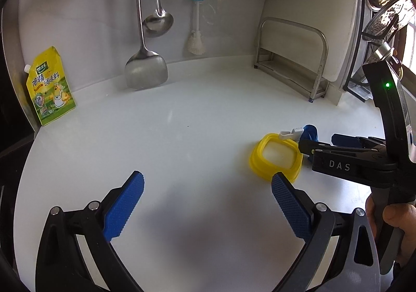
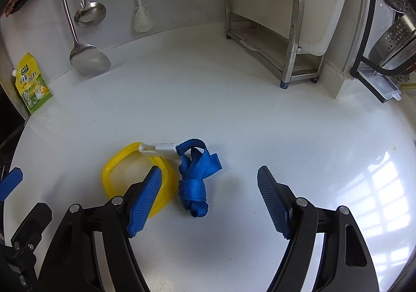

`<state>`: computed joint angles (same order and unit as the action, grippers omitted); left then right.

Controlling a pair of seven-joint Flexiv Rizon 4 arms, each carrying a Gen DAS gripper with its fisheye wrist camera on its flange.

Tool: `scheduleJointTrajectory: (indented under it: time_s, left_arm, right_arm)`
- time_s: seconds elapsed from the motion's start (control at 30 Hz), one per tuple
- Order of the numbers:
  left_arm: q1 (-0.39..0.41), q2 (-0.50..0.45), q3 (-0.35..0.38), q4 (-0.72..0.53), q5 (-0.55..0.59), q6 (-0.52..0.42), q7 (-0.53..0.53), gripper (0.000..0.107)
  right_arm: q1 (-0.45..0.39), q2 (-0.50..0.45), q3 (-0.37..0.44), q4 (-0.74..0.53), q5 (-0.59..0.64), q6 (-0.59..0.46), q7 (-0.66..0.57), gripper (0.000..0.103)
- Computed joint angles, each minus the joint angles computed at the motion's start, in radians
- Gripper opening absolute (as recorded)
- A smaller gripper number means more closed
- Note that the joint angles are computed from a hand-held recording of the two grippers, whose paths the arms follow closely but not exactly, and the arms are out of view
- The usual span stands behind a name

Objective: Collect trash
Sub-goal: 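Move both tools over the counter toward the yellow lid and blue object, then grasp the blue object with the right tool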

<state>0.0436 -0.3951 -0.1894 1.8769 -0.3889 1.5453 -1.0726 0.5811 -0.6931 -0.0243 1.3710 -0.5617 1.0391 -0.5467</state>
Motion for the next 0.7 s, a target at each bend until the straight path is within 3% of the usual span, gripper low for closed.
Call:
scheduleJointTrajectory:
  time_s: [0.07, 0.33, 0.47, 0.6, 0.7]
  left_arm:
    - [0.004, -0.005, -0.009, -0.005, -0.004, -0.004, 0.004, 0.097]
    - [-0.021, -0.029, 0.0, -0.039, 0.004, -0.032, -0.003, 0.097]
    - [-0.062, -0.043, 0.046, -0.064, 0.036, -0.049, -0.03, 0.097]
    - [-0.063, -0.043, 0.037, -0.065, 0.043, -0.046, -0.034, 0.097]
    - [-0.057, -0.042, 0.018, -0.067, 0.036, -0.059, -0.028, 0.097]
  right_arm:
    - [-0.007, -0.008, 0.009, -0.012, 0.007, 0.006, -0.017, 0.067]
    - [-0.031, -0.012, 0.04, -0.017, 0.076, 0.06, -0.07, 0.023]
    - [-0.054, 0.001, 0.066, 0.013, 0.128, 0.117, -0.094, 0.016]
    - [-0.063, 0.02, 0.074, 0.047, 0.16, 0.163, -0.104, 0.013]
    - [-0.107, 0.026, 0.129, 0.063, 0.24, 0.219, -0.128, 0.013]
